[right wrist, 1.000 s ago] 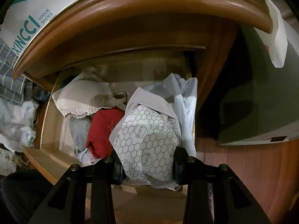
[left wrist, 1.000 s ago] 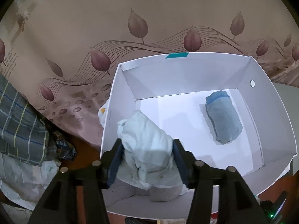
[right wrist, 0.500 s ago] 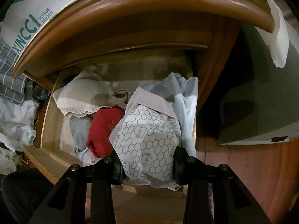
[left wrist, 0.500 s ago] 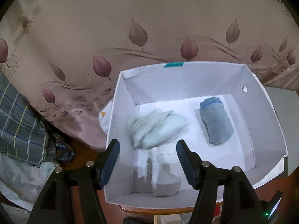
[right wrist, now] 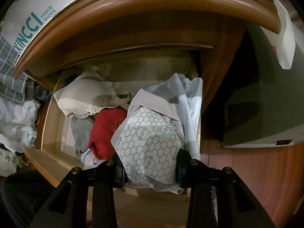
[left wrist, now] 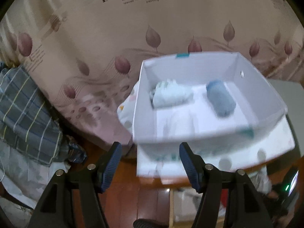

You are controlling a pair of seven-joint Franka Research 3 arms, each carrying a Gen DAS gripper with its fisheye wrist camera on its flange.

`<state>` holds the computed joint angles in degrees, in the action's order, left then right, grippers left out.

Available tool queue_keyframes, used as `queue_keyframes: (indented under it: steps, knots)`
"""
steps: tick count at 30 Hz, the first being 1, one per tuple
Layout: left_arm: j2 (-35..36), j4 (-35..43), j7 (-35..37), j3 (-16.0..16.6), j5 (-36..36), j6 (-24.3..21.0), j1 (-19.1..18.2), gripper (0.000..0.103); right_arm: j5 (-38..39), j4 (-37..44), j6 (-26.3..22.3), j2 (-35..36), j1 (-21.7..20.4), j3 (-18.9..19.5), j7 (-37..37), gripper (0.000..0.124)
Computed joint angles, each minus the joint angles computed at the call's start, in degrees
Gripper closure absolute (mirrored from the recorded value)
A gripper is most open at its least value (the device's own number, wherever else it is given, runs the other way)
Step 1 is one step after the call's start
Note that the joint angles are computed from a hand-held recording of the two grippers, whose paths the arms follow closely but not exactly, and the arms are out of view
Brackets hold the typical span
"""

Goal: Take underwear out of drawer
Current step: 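Withdraw the left gripper from the box back to the drawer, then carry the gray hexagon-print underwear into the white box and open the right gripper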

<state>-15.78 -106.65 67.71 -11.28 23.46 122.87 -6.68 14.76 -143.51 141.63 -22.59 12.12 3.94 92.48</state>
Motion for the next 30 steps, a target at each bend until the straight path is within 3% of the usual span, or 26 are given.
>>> queue_keyframes:
  steps: [5,16,22,30]
  knots:
    - [-8.8,-13.6,-2.5,-0.7,1.8,2.1,-0.3,0.038,1.0,-0.5,0.9,-0.5,0.3,-0.4,-0.8,0.088]
    - [-16.2,-30.4,-12.1,0.7,-3.1,5.6,-0.2,0.038,3.2,-2.6,5.9,-4.0,0.9,-0.6,-3.4,0.089]
    - [-17.5,-34.2,-16.5,-0.7,0.6,8.0,1.2,0.038,0.3,0.6,0.4,-3.4,0.4,0.4,-2.2,0.089]
    - [-17.0,-36.4,-16.0,2.1,-2.0,10.3,0.8,0.038,-1.1,6.6,-6.5,-5.7,-0.1,0.2,-2.1,0.089]
